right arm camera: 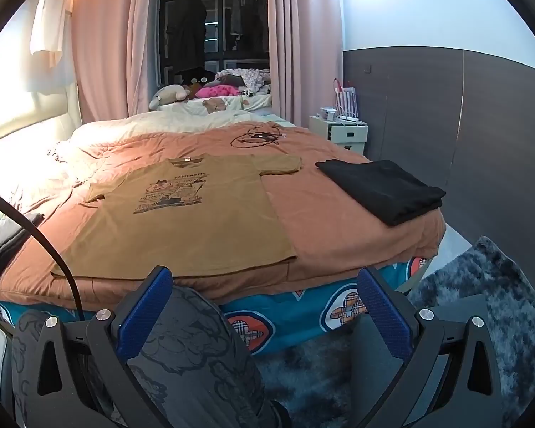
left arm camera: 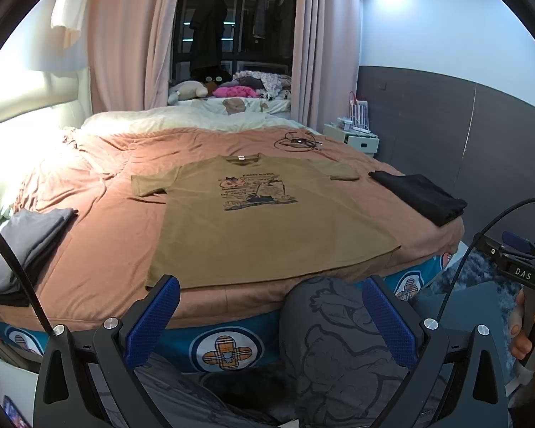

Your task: Fold small clothes

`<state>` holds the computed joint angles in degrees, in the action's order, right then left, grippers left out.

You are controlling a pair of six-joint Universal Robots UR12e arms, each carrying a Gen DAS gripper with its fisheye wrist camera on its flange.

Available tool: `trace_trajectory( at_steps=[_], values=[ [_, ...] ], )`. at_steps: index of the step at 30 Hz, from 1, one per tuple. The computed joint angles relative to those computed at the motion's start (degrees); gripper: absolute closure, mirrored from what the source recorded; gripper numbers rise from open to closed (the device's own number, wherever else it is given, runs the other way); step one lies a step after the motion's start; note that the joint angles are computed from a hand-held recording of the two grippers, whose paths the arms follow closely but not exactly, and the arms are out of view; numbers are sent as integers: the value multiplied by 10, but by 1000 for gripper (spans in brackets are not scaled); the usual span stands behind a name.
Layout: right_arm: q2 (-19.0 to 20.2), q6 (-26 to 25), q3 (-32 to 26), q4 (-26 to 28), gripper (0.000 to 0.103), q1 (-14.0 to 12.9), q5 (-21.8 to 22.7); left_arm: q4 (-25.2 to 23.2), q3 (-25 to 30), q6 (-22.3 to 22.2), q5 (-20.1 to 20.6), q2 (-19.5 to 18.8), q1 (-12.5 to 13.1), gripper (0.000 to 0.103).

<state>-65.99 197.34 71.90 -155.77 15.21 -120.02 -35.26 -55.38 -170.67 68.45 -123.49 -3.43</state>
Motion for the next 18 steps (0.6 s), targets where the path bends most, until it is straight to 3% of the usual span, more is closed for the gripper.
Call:
trace_trajectory(
  at_steps=[18],
  values=[
    [-1, 1, 1, -2, 0, -1, 1, 5, -1, -2, -3, 0, 0, 0]
  ],
)
